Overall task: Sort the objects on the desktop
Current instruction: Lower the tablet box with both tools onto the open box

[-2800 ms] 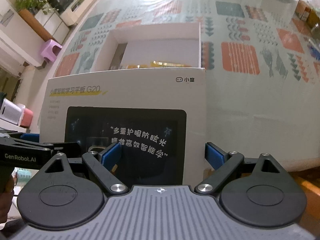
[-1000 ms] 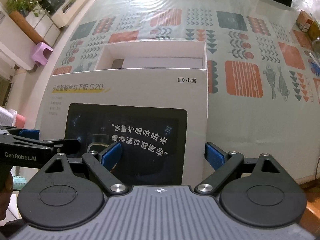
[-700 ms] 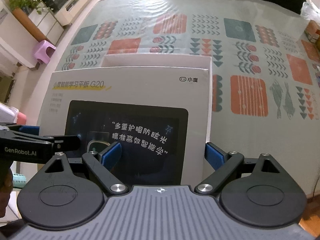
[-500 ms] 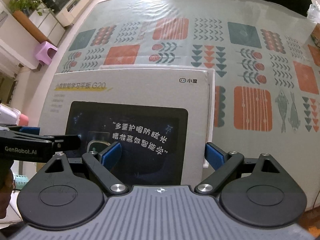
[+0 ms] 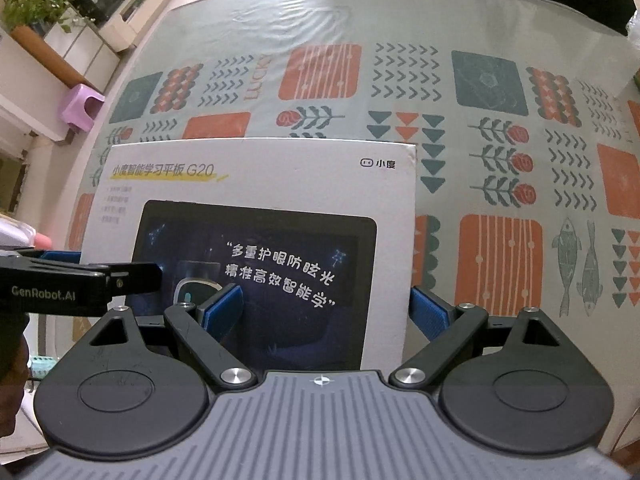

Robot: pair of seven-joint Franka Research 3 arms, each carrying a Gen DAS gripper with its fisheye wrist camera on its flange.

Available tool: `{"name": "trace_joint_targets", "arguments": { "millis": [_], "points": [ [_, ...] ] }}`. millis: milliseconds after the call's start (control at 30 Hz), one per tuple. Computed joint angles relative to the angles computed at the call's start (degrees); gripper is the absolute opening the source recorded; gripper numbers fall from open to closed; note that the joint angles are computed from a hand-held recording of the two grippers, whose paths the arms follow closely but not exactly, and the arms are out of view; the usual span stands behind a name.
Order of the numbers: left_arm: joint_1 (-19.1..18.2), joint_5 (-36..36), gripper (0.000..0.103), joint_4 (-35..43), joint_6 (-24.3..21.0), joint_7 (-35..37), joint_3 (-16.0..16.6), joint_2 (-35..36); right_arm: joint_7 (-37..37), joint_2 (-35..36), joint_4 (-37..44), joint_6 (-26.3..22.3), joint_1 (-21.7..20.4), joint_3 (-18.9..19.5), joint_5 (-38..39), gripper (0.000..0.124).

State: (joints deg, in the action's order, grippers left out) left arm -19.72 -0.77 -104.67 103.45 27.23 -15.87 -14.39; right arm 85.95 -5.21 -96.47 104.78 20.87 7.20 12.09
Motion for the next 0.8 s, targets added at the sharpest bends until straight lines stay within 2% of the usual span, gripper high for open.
{"name": "trace_joint_targets", "arguments": {
  "millis": [400, 800],
  "points": [
    [0.22, -0.25, 0.103, 1.70, -1.13, 1.35, 0.33, 1.14, 1.18, 1.21, 1.71, -1.11, -0.18, -0.32, 0.54, 0.103],
    [0.52, -0.54, 0.103, 1.26, -0.22, 2.43, 0.32, 1.08, 1.28, -0.16, -0.31, 1.73, -0.15, -0.15, 0.06, 0.103]
  ]
}}
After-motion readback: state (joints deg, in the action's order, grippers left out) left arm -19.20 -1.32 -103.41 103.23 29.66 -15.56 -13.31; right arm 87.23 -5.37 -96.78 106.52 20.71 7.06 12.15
